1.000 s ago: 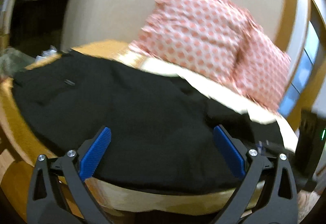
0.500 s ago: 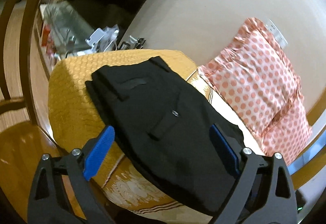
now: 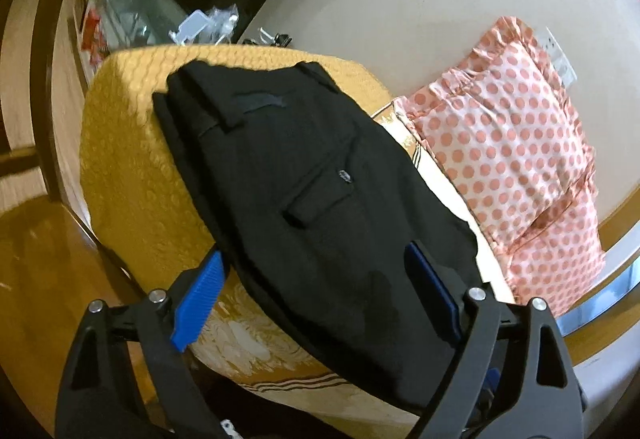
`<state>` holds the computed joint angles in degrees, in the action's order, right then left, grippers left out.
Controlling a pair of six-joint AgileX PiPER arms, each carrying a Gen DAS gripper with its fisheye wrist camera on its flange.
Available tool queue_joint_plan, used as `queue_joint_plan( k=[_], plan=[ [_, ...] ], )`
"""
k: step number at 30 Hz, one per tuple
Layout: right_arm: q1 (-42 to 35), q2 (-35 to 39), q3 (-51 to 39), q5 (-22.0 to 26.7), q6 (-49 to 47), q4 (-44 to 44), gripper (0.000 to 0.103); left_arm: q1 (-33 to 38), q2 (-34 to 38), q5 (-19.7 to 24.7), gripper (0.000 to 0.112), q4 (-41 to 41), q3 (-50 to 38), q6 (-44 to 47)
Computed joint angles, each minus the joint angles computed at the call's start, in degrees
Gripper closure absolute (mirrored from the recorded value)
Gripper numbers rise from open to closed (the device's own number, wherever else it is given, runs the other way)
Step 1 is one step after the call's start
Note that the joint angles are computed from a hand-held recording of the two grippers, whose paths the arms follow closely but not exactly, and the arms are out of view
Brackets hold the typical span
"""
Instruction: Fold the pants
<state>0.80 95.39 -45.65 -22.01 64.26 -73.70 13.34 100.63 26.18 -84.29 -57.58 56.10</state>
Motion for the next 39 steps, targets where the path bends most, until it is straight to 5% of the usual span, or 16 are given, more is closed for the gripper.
queue_joint_plan(
  k=[5, 17, 20, 21, 23, 26, 32, 35, 39],
  plan=[
    [0.2, 0.2, 0.2, -0.3, -2.4, 2.1, 0.031, 0.3, -1.9, 1.6, 0.027, -4.3, 0.5, 4.5],
    [-1.9, -0.8, 1.9, -3.0, -3.3, 2.7, 0.029, 2.9, 4.9, 2.0, 0.03, -2.3, -6.9, -6.9],
    [-4.3, -2.2, 3.0, -5.0, -0.9, 0.8, 0.029, 2.8, 5.3, -0.8, 0.07, -1.1, -7.1, -11.1],
    [-5.4, -2.8, 3.4, -6.0, -0.2, 0.3, 0.029, 2.8, 5.2, -1.8, 0.091, 1.2, -7.2, -14.0],
    [-8.2, -4.0, 4.3, -7.9, 0.8, -0.3, 0.029, 2.9, 4.4, -1.8, 0.097, 3.2, -7.4, -15.2],
    [-13.9, -5.9, 5.6, -11.3, 3.3, -2.1, 0.027, -0.2, 1.4, -6.1, 0.099, 12.6, -8.3, -20.7],
    [-26.7, -8.7, 8.2, -17.1, 5.7, -3.6, 0.025, -12.1, -4.3, -15.1, 0.101, 45.9, -11.9, -45.0],
    [-33.6, -9.1, 9.2, -20.1, 6.4, -4.2, 0.025, -19.5, -4.7, -14.2, 0.101, 62.8, -16.7, -57.5],
    [-40.8, -8.8, 9.8, -22.6, 6.8, -4.1, 0.025, -29.1, -2.9, -10.7, 0.102, 68.7, -24.8, -58.9]
  ],
)
